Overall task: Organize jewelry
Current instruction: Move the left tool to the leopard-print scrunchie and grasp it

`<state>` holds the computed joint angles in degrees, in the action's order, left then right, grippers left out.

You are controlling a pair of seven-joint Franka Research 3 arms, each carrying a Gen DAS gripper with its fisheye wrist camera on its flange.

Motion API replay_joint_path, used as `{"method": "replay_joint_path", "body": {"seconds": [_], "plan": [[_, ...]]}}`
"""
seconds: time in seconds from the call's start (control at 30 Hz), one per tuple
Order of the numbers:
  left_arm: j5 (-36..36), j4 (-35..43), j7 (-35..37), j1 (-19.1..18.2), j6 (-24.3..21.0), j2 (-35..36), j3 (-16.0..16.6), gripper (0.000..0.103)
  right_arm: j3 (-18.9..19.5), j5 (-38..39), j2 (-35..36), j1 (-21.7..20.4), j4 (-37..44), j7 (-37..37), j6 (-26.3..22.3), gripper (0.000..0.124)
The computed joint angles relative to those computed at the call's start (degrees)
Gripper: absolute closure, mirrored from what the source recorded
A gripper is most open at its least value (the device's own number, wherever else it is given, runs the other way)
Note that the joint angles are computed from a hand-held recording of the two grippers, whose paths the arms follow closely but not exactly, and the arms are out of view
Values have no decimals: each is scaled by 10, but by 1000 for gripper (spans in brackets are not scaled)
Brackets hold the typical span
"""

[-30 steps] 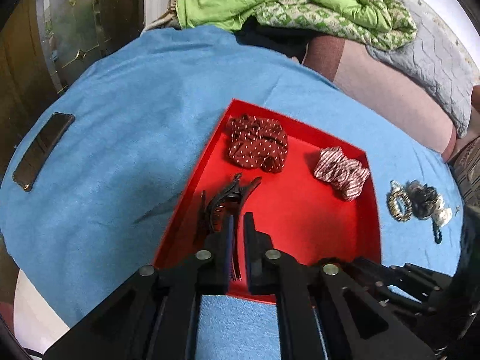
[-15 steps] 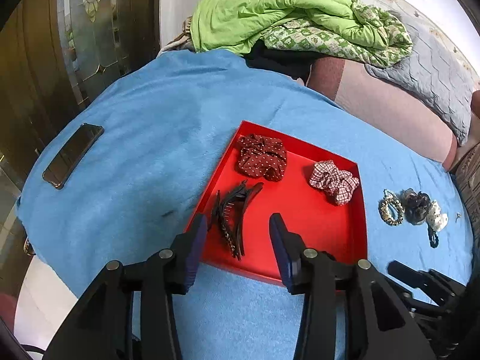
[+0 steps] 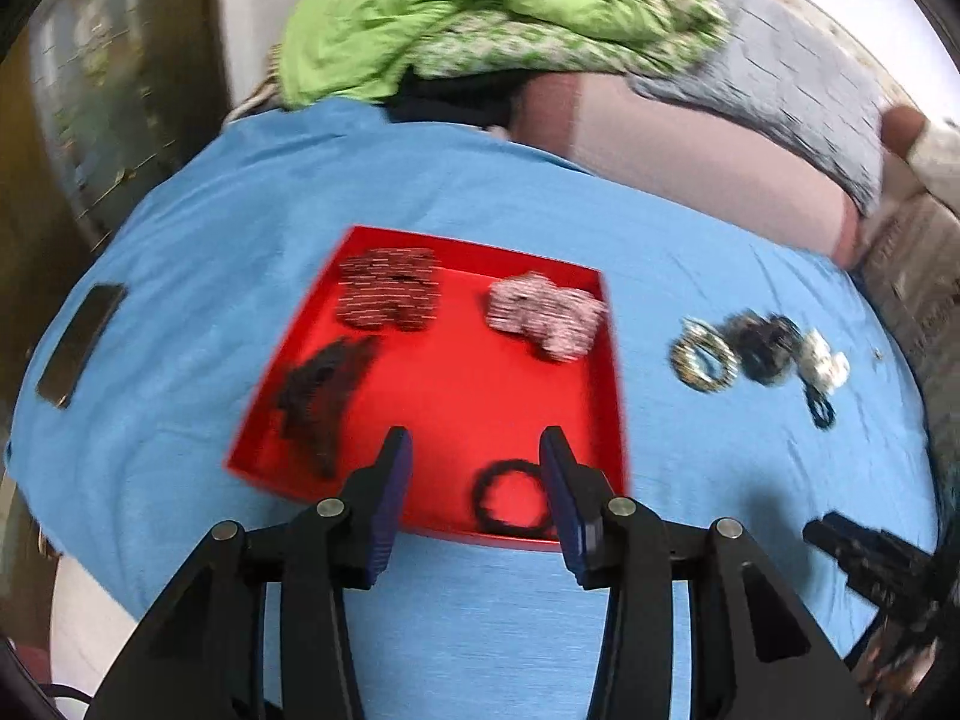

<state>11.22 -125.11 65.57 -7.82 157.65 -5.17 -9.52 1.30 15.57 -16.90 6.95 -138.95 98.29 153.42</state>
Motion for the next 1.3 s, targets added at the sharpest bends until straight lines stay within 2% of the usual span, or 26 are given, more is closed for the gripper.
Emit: {"method": "replay_joint_path", "body": {"seconds": [0.17,0.47,0.77,1.23,1.3], "plan": [[-25,43,60,-28,-8,38,-18,60,-21,7,-21,-26,-28,3,10,74],[-17,160,92,-57,-31,150,-43,60,-38,31,-27,-45,-46,-21,25,74],[13,285,99,-73,-71,262,-39,60,-52,53,3,-57,-31,-50,30,74],[-14,467,162,-80,-139,414,-44,61,-55,51,92,-75,38,-48,54,74],[-21,488,170,-79,-144,431,-46,64,-58,52,106,-79,49,-46,58,74]]}}
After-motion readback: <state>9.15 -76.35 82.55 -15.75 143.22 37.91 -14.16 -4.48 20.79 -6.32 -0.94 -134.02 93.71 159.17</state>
